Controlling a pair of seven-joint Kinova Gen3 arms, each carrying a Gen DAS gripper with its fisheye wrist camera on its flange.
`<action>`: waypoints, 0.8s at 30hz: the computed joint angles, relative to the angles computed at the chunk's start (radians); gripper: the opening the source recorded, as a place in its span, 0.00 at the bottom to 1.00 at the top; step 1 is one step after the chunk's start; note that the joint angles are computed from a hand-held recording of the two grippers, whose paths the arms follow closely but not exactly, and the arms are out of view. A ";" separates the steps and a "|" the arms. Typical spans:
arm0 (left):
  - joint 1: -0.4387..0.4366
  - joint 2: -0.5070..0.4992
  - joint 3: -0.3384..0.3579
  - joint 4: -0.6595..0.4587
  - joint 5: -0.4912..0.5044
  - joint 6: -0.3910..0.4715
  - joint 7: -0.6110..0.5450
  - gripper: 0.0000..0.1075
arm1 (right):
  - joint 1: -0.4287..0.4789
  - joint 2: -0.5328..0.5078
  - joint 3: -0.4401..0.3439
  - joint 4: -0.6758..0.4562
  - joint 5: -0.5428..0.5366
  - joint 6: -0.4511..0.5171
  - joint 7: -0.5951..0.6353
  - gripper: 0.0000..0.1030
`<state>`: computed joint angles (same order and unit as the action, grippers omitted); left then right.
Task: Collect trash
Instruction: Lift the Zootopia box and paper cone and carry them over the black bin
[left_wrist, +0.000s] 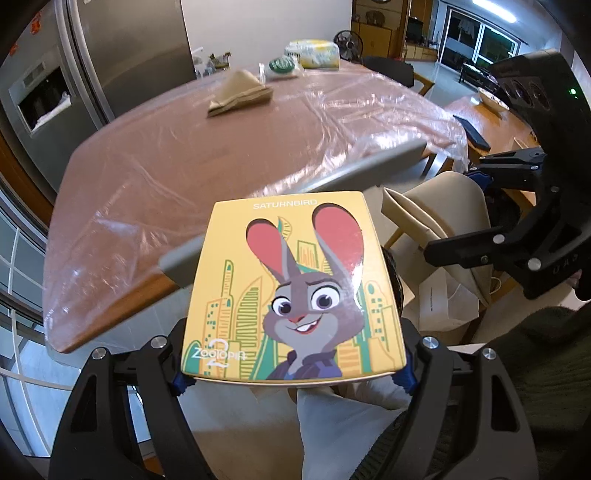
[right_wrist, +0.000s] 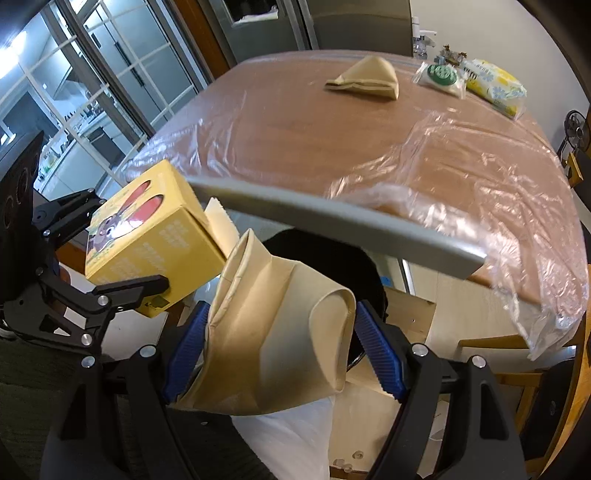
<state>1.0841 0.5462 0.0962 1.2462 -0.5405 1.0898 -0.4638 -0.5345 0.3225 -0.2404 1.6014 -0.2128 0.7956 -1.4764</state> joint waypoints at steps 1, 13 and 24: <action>-0.004 0.005 0.003 0.002 0.005 -0.004 -0.003 0.74 | -0.013 0.006 0.007 0.001 0.018 0.000 -0.015 0.75; -0.031 0.057 -0.004 0.015 0.047 -0.028 -0.038 0.74 | -0.080 0.068 0.032 0.002 0.133 -0.033 -0.112 0.75; -0.055 0.108 -0.005 0.009 0.095 -0.059 -0.114 0.74 | -0.104 0.119 0.036 -0.018 0.182 -0.034 -0.142 0.75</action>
<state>1.0291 0.6546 0.0909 1.2549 -0.4453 1.0304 -0.5782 -0.6380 0.4412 -0.2044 1.5836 -0.0304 0.7617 -1.6184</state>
